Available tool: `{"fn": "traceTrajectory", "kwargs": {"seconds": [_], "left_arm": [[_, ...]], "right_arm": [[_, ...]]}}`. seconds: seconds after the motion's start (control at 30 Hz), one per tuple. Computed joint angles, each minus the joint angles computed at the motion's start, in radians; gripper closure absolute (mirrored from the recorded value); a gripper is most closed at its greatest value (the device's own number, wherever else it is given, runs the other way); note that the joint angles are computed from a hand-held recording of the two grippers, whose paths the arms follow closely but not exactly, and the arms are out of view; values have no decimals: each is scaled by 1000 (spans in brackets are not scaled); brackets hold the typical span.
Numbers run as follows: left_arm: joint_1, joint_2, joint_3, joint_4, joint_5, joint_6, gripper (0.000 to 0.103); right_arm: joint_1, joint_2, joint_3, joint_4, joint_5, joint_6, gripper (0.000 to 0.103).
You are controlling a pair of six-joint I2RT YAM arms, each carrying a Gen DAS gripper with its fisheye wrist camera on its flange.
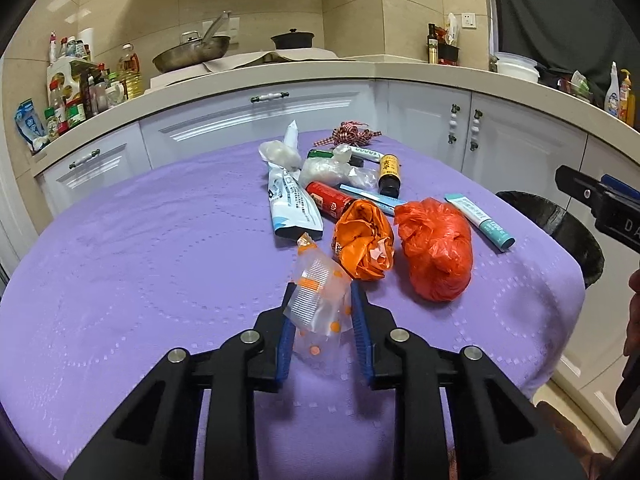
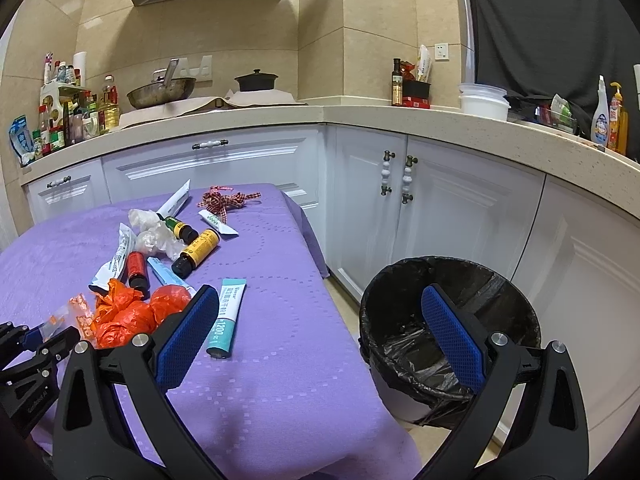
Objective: Collect trash
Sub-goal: 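Grasp the clear plastic cup with the left gripper while the right gripper grasps the teal toothpaste tube, then carry the cup and tube over the black bin and open both grippers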
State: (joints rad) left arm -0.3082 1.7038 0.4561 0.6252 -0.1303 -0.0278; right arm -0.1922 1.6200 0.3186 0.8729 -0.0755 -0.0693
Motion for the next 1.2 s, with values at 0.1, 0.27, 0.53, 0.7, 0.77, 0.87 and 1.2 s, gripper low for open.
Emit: {"fn": "traceTrajectory", "kwargs": {"seconds": [0.1, 0.27, 0.53, 0.7, 0.77, 0.87, 1.2], "left_arm": [[10, -6, -7, 15, -1, -3, 80], [44, -12, -10, 22, -2, -13, 83], [120, -19, -13, 32, 1, -32, 83], [168, -6, 8, 20, 5, -38, 83], [187, 1, 14, 22, 6, -39, 83], [208, 10, 25, 16, 10, -43, 83], [228, 23, 45, -6, 20, -53, 83]], "right_arm": [[7, 2, 1, 0, 5, -1, 4], [21, 9, 2, 1, 16, -2, 4], [68, 81, 34, 14, 42, -2, 4], [92, 127, 66, 11, 24, 11, 5], [100, 143, 81, 5, 17, 9, 14], [117, 175, 124, -45, 3, -2, 30], [151, 252, 204, -151, -49, -32, 83]]}}
